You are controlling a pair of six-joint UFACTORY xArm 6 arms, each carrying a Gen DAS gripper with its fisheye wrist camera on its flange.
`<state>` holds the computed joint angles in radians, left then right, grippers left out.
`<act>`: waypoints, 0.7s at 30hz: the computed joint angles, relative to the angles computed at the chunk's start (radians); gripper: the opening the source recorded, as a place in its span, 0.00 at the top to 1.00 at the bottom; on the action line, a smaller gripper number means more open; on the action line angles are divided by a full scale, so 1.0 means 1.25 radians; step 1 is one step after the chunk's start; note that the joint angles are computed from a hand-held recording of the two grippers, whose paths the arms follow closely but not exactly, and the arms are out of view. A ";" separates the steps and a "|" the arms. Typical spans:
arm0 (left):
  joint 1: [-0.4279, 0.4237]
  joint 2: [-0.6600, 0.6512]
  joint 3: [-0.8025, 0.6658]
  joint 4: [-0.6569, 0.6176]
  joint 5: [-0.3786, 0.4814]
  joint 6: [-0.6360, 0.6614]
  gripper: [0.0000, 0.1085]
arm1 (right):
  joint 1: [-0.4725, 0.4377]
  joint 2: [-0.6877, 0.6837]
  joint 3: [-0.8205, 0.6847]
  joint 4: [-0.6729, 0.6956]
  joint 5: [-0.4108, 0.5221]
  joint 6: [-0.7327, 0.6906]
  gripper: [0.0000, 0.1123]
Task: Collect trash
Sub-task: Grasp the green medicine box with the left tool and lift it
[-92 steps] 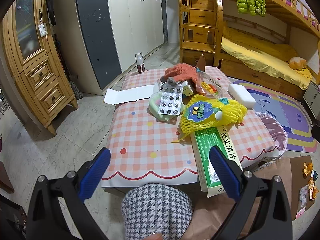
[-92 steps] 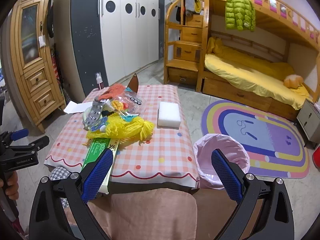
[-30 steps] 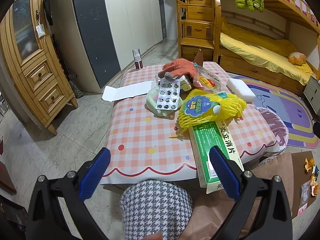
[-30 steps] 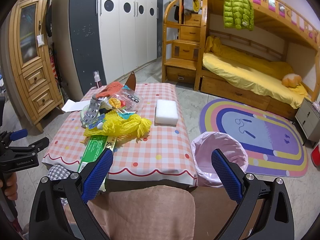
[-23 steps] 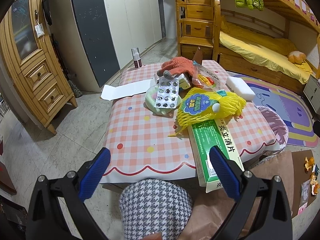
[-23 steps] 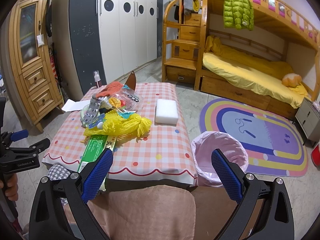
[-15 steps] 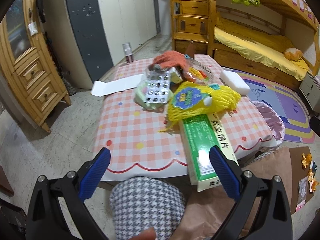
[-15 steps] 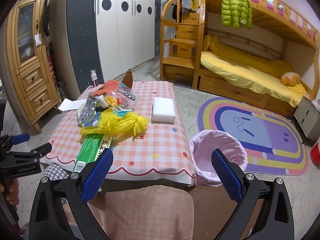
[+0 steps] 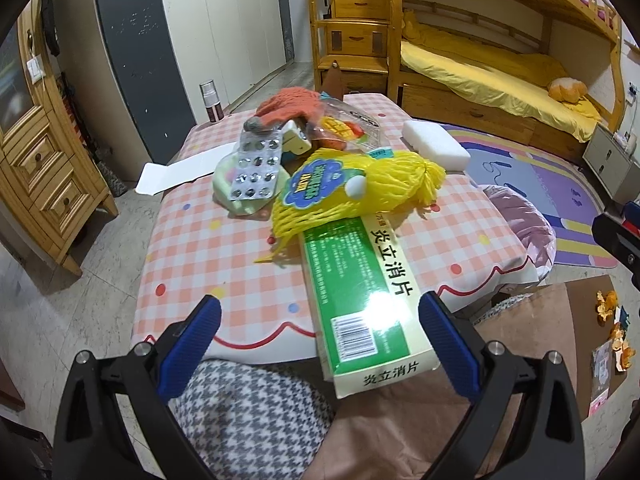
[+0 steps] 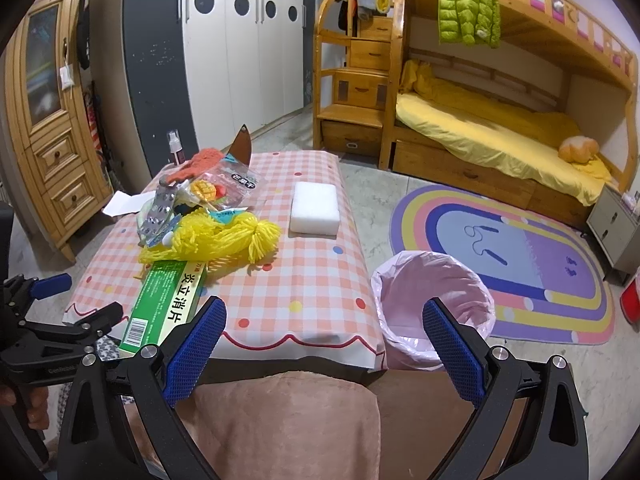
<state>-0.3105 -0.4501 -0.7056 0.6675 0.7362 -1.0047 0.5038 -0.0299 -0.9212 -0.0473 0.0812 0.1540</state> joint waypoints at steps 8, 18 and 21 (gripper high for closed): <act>-0.007 0.061 -0.040 -0.006 -0.004 -0.007 0.11 | 0.000 0.023 -0.010 0.108 -0.008 -0.095 0.13; 0.001 0.140 -0.076 -0.029 -0.042 -0.006 0.11 | 0.001 0.044 -0.017 0.257 -0.014 -0.227 0.13; 0.018 0.177 -0.082 -0.065 -0.068 0.004 0.11 | 0.000 0.048 -0.018 0.288 -0.013 -0.255 0.13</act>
